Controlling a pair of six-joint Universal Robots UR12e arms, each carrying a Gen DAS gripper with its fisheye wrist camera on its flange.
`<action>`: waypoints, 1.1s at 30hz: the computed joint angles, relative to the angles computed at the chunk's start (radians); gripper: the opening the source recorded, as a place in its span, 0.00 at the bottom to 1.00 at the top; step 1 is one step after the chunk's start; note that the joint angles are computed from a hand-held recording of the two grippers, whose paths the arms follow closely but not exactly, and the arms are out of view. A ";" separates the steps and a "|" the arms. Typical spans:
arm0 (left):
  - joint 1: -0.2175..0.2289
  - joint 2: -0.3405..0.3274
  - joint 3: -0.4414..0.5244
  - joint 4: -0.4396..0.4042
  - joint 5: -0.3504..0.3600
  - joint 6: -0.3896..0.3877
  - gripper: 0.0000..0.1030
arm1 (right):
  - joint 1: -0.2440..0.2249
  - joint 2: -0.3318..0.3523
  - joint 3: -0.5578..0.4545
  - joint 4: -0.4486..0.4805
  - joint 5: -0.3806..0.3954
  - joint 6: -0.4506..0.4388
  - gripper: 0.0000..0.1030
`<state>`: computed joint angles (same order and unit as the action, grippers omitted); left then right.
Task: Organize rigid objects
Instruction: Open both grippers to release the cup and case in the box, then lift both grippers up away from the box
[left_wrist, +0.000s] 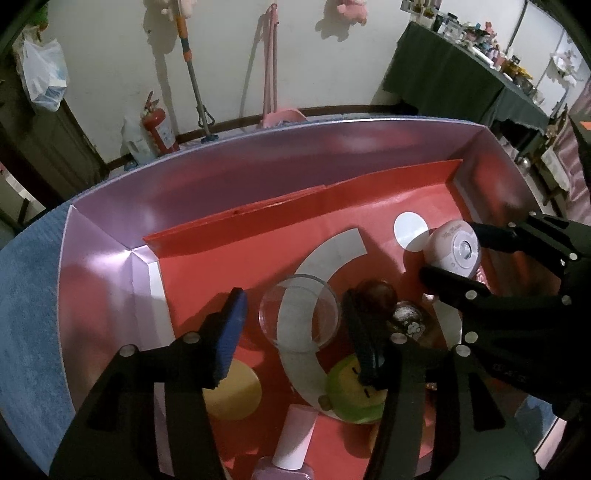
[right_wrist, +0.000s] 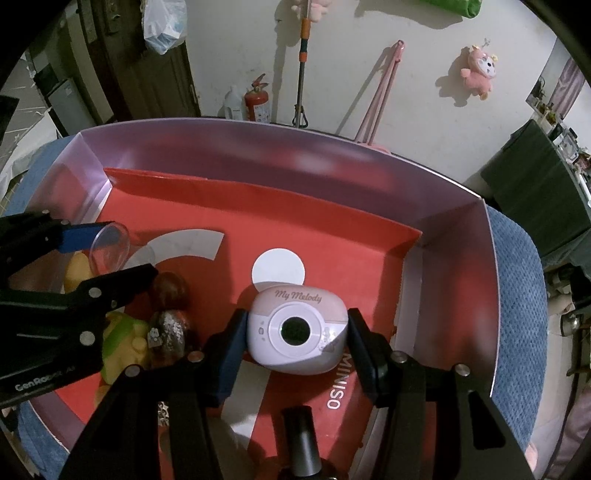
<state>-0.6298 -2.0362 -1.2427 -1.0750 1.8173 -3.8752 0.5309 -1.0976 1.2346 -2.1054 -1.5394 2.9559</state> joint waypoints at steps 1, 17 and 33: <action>-0.001 0.000 0.000 -0.001 0.002 -0.002 0.53 | 0.000 -0.002 0.001 0.001 0.001 0.002 0.55; -0.014 0.020 -0.020 0.044 0.043 -0.013 0.63 | -0.004 -0.012 0.016 -0.024 0.006 0.004 0.68; -0.071 0.074 -0.072 0.152 0.210 -0.059 0.74 | -0.011 -0.109 0.117 -0.215 -0.009 0.034 0.90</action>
